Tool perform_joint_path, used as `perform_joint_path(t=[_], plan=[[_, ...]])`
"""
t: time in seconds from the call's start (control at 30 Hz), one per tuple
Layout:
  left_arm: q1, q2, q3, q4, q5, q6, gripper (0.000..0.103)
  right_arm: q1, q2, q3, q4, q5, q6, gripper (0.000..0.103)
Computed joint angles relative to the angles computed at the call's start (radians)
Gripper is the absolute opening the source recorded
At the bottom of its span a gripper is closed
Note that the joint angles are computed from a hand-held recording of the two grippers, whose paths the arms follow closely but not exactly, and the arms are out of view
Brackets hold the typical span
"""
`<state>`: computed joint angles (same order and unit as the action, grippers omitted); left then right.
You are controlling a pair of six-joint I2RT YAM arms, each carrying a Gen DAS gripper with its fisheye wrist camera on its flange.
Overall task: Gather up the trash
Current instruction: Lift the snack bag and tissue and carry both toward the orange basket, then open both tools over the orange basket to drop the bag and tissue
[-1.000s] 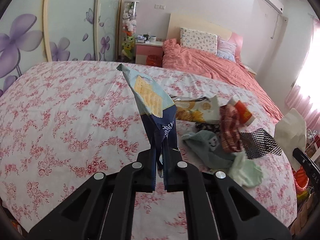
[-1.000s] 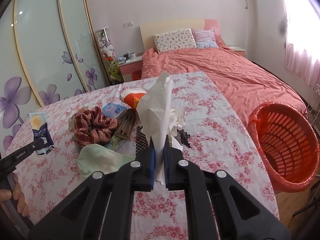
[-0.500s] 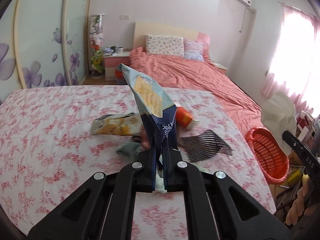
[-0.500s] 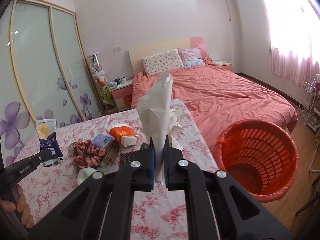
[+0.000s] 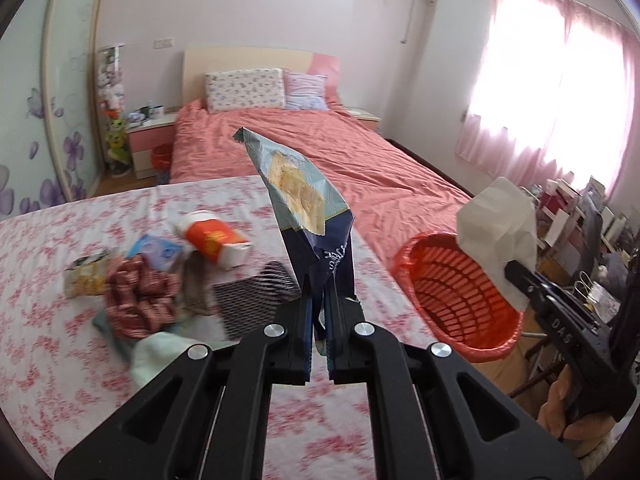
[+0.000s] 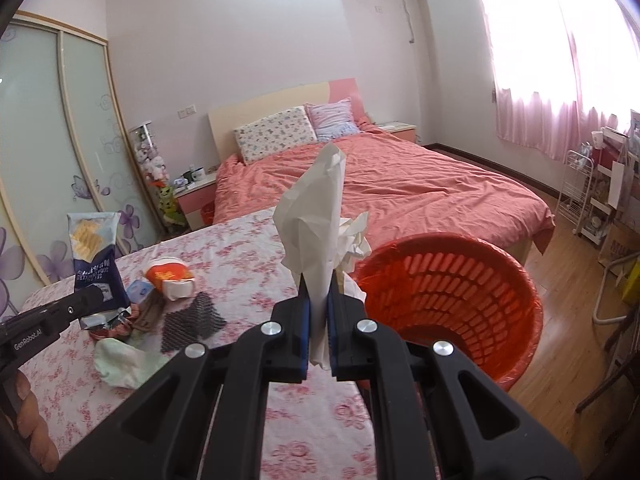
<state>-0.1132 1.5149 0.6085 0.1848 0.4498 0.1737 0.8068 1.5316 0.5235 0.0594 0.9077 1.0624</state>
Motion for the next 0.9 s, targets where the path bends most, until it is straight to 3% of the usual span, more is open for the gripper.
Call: perform_joint_path(t=[0.33,0.6,0.67,0.73,0.77,0.8,0.9], plan=[[-0.258,0.117,0.044,0.081,-0.044,-0.072,0.005,-0.141,-0.153,-0.247,0.165,-0.061,-0.028,0.008],[-0.444,0.297,0.179,0.103,-0.123,-0.125,0.006,-0.383,-0.117,-0.397,0.476,-0.235,-0.158,0.009],[-0.479,0.35,0.225,0.09,-0.164,-0.14,0.007,-0.48,-0.049,-0.424,0.607,-0.319,-0.204,0.017],[-0.495,0.386,0.255,0.075,-0.191,-0.15,0.022,-0.538,0.012,-0.423,0.671,-0.359,-0.232,0.019],[-0.499,0.401,0.266,0.068,-0.21,-0.158,0.041,-0.561,0.045,-0.42,0.7,-0.372,-0.245,0.023],[-0.502,0.407,0.268,0.068,-0.229,-0.163,0.051,-0.576,0.08,-0.417,0.725,-0.381,-0.251,0.026],[-0.494,0.413,0.26,0.068,-0.255,-0.159,0.053,-0.584,0.139,-0.412,0.751,-0.387,-0.239,0.035]])
